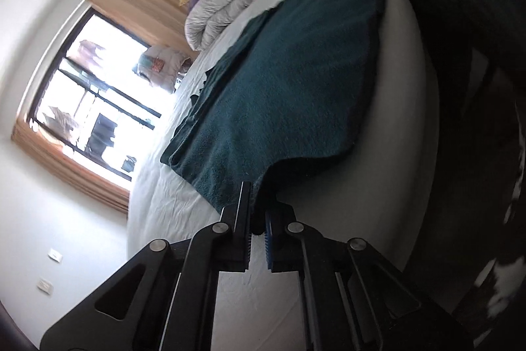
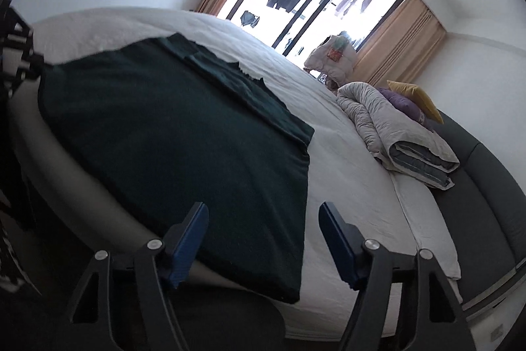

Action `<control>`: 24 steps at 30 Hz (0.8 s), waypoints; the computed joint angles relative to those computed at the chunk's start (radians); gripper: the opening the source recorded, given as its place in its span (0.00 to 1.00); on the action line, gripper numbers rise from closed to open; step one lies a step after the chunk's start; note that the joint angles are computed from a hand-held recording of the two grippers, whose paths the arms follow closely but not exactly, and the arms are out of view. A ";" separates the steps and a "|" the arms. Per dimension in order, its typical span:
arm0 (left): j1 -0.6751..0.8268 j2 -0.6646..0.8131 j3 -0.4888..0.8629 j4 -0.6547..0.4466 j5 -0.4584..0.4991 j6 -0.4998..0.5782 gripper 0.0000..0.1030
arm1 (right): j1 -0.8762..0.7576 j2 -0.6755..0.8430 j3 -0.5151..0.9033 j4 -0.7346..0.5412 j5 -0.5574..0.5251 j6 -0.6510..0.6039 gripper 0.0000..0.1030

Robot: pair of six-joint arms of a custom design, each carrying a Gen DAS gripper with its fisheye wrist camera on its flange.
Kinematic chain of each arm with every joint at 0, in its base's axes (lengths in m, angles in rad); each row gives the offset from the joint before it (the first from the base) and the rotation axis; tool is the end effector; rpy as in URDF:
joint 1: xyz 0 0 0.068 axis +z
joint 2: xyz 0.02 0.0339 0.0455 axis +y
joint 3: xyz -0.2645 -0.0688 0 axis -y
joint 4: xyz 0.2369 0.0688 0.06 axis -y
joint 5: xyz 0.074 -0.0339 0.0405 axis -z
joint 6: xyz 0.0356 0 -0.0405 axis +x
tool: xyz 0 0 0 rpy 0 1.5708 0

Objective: Fold small clothes
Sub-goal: 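Grasp the hem with both tools and lift it toward the collar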

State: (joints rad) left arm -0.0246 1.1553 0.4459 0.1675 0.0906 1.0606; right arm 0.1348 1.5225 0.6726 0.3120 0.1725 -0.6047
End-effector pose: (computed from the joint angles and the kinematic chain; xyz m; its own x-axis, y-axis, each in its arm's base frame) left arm 0.2257 -0.0088 0.1903 -0.1628 0.8733 -0.4591 0.4998 0.4742 0.7248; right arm 0.3004 0.0346 0.1835 -0.4254 -0.6229 -0.6565 -0.2774 0.7803 -0.5606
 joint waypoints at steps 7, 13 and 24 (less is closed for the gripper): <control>0.016 -0.024 0.224 -0.208 0.043 -0.235 0.05 | -0.004 0.041 -0.042 0.039 0.039 -0.138 0.59; 0.000 0.035 0.390 -0.283 0.042 -0.374 0.05 | 0.018 0.087 -0.028 0.042 0.050 -0.169 0.59; 0.008 0.101 0.589 -0.375 0.060 -0.514 0.05 | 0.048 0.150 0.020 -0.017 0.091 -0.195 0.51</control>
